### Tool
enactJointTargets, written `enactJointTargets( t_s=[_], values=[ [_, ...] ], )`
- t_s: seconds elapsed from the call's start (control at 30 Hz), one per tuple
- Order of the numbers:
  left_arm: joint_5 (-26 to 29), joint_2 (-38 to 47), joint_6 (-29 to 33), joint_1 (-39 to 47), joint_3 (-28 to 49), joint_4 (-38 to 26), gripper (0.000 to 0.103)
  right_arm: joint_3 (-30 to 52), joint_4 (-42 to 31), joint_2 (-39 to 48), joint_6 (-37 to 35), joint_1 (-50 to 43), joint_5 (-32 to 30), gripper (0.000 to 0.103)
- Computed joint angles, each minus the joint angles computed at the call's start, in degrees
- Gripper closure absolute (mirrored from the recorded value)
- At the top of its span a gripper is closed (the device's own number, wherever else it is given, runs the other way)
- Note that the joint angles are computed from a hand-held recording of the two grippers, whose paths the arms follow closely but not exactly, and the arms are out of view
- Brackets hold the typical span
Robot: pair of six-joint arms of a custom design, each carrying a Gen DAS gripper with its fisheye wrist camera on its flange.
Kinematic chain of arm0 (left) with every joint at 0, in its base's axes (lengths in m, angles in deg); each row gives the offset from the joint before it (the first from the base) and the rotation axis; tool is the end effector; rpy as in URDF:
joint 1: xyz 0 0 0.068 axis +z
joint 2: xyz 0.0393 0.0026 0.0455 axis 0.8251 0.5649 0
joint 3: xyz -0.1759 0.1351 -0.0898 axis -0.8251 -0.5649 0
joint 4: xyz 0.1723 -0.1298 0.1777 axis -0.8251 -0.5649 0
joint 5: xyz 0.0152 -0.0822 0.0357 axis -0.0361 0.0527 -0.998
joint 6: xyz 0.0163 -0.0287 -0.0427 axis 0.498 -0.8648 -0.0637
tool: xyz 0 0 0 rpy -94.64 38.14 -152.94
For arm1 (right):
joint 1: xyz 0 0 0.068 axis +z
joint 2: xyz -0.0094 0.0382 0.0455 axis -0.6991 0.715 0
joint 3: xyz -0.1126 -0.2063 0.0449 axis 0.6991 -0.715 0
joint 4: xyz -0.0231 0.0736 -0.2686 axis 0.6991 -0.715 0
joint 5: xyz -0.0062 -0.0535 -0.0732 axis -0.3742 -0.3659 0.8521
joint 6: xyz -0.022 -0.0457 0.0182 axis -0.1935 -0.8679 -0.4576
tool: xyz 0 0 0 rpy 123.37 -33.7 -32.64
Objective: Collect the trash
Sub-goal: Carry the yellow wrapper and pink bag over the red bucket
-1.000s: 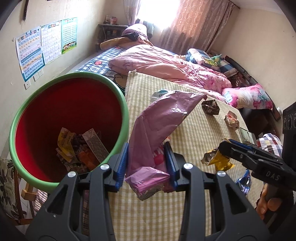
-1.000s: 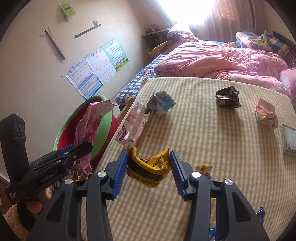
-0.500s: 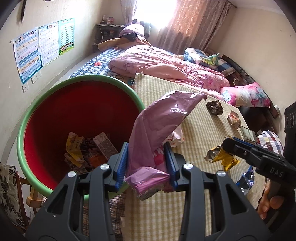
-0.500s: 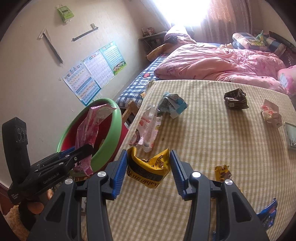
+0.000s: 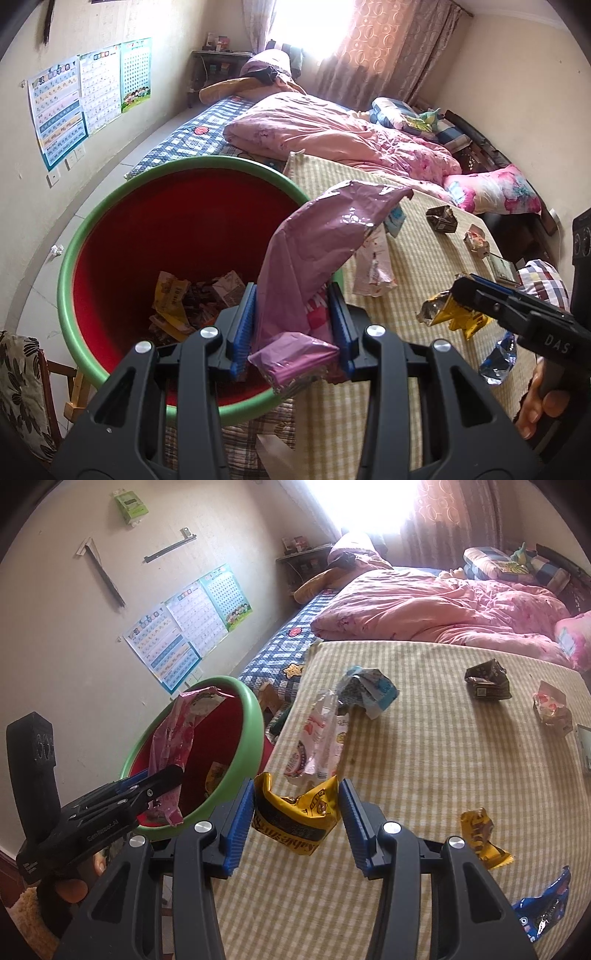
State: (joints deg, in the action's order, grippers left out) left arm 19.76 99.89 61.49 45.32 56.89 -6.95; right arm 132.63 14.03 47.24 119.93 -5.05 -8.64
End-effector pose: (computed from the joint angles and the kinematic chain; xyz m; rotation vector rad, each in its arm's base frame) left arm 0.2942 -0.0682 0.2414 0.6040 2.3908 -0.5297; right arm 0.1946 0.1432 0.2412 0.4205 2.3454 0.3359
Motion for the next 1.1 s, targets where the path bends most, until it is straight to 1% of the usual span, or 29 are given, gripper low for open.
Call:
enactJointTargets(
  t_s=[0.4, 0.87, 1.1],
  values=[
    [1.5, 2.7, 1.9, 4.2, 1.9, -0.3, 0.066, 5.0, 1.1, 6.8, -1.2, 0.8, 0.0, 0.057],
    [2.4, 6.6, 4.2, 8.3, 5.1, -0.6, 0.066, 10.9, 4.9, 15.2, -3.5, 1.4, -0.8, 0.057],
    [2.2, 7.9, 3.6, 9.1, 6.5, 0.5, 0.066, 13.8, 5.3, 18.3, -4.8, 1.3, -1.0, 0.056]
  ],
)
